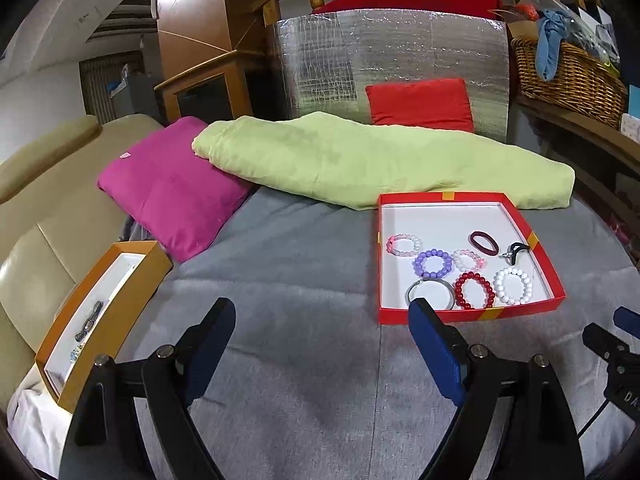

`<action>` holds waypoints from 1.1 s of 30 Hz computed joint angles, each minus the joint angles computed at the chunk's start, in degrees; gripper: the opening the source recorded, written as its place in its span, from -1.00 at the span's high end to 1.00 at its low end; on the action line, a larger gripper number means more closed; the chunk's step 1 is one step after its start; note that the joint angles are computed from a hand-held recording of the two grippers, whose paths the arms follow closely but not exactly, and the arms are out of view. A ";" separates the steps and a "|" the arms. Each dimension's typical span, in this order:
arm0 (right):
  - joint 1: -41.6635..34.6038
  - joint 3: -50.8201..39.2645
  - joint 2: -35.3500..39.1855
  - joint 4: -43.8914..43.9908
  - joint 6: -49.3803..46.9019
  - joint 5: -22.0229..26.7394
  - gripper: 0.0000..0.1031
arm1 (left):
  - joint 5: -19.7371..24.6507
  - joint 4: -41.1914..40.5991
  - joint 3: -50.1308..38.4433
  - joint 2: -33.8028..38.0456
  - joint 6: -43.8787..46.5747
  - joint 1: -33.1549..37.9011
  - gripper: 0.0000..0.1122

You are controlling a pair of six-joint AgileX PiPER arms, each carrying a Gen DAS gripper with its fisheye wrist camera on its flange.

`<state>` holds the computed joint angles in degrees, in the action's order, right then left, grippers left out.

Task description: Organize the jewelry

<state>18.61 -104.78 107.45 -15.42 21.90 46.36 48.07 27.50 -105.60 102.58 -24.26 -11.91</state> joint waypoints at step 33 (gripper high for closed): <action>1.00 0.35 0.27 -5.25 3.87 -0.24 -0.32 | 0.05 3.44 -0.10 -0.27 -2.41 -1.29 -0.57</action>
